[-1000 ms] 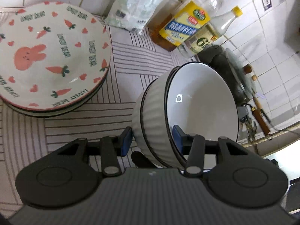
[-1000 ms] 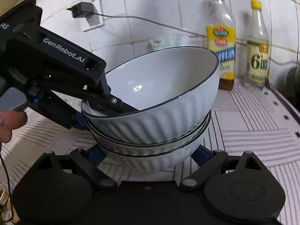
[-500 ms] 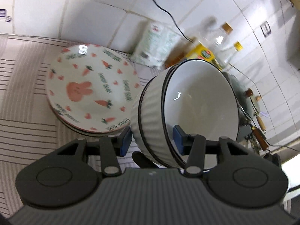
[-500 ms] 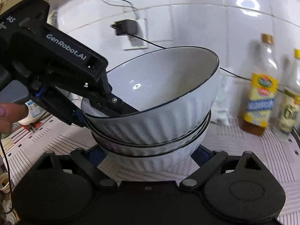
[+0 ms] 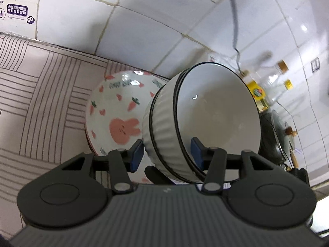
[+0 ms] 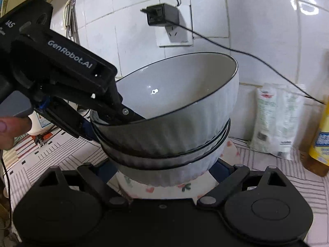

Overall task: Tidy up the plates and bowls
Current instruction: 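Carry the nested bowls with both grippers over the pink-bunny plate stack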

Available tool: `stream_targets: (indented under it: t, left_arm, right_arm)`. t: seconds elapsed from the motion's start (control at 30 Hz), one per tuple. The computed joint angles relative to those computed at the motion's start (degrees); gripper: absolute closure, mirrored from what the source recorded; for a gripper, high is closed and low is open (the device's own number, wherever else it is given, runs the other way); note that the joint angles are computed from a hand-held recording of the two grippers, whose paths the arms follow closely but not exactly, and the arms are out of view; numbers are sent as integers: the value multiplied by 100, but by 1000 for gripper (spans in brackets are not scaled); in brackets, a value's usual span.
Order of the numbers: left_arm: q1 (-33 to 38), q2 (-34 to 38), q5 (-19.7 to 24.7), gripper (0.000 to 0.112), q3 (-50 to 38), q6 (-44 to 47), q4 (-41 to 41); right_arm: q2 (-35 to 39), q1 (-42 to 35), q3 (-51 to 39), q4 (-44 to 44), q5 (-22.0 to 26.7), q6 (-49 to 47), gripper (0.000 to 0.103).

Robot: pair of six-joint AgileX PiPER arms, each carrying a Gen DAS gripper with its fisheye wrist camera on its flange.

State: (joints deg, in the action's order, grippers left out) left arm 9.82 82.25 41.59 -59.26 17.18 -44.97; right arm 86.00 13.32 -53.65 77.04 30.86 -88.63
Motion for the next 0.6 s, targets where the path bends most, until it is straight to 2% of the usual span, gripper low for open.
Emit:
stream_targets:
  t: [0.13, 0.23, 0.4, 0.6]
  left_arm:
    - [54, 405, -159, 64, -205, 91, -76]
    - [75, 660, -211, 63, -361, 270, -30]
    - [247, 1116, -37, 62, -594, 478, -324]
    - [49, 1172, -262, 62, -568, 295, -97]
  right_arm:
    - [433, 166, -299, 108, -184, -11, 7]
    - [747, 160, -504, 215, -106, -124, 7]
    - [1179, 227, -964, -296, -101, 232, 7]
    - [1249, 276, -1014, -633, -178, 706, 7]
